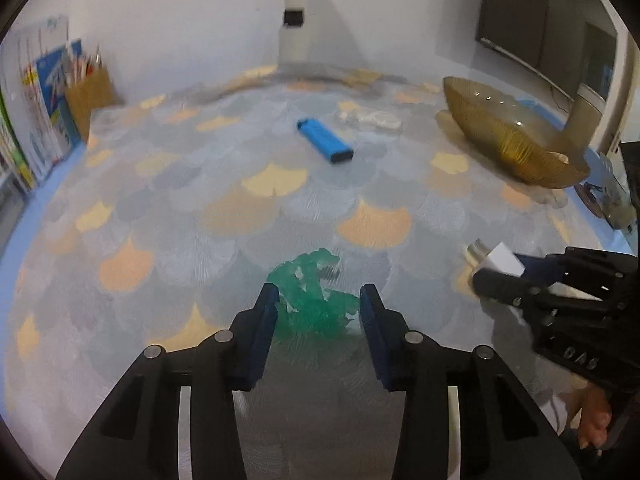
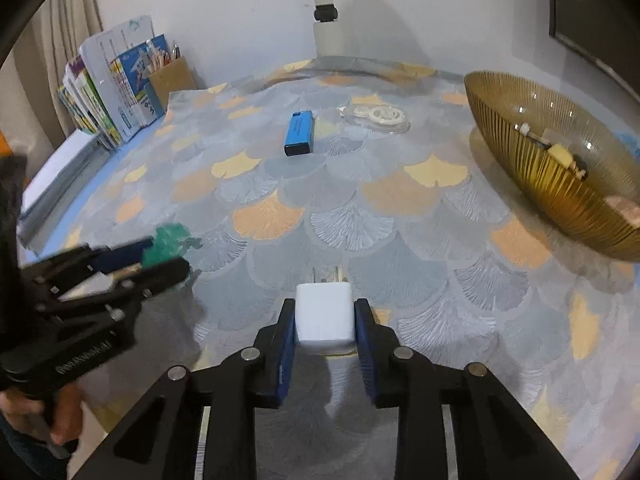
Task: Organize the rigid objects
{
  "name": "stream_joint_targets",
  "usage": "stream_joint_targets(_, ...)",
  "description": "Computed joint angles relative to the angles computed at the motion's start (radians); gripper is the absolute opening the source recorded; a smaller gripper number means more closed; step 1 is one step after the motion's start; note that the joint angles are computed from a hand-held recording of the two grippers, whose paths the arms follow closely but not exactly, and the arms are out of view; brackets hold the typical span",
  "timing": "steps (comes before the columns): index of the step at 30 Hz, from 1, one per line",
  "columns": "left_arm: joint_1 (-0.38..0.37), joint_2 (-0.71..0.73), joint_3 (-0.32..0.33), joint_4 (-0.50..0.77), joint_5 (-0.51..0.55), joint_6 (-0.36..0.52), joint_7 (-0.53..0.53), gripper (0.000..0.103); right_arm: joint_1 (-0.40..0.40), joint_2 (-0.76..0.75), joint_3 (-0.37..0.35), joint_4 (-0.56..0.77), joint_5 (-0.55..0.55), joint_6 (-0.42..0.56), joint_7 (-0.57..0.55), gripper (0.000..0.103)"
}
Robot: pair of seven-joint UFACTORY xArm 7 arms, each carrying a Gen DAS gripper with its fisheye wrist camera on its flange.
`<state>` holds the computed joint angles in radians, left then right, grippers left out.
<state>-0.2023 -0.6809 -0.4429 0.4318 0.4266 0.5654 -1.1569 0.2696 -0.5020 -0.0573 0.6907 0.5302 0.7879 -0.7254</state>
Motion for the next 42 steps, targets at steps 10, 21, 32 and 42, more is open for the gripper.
stream_joint_targets(10,0.124,0.038,0.012,0.235,0.081,-0.134,0.094,0.039,-0.039,0.011,-0.111,0.162,0.149,0.024,-0.065,0.027)
stream_joint_targets(21,0.238,0.615,-0.122,0.71,0.281,-0.238,0.121,0.039,-0.237,0.304,-0.138,0.523,0.171,0.02,0.089,0.027)
stream_joint_targets(32,0.052,0.81,-0.011,0.805,0.311,-0.233,0.144,0.086,-0.359,0.414,-0.064,0.561,0.084,0.146,0.181,0.033)
stream_joint_targets(42,0.033,0.369,0.116,0.412,0.225,-0.274,-0.006,0.086,-0.358,0.267,-0.079,0.473,0.22,0.146,0.098,0.051)
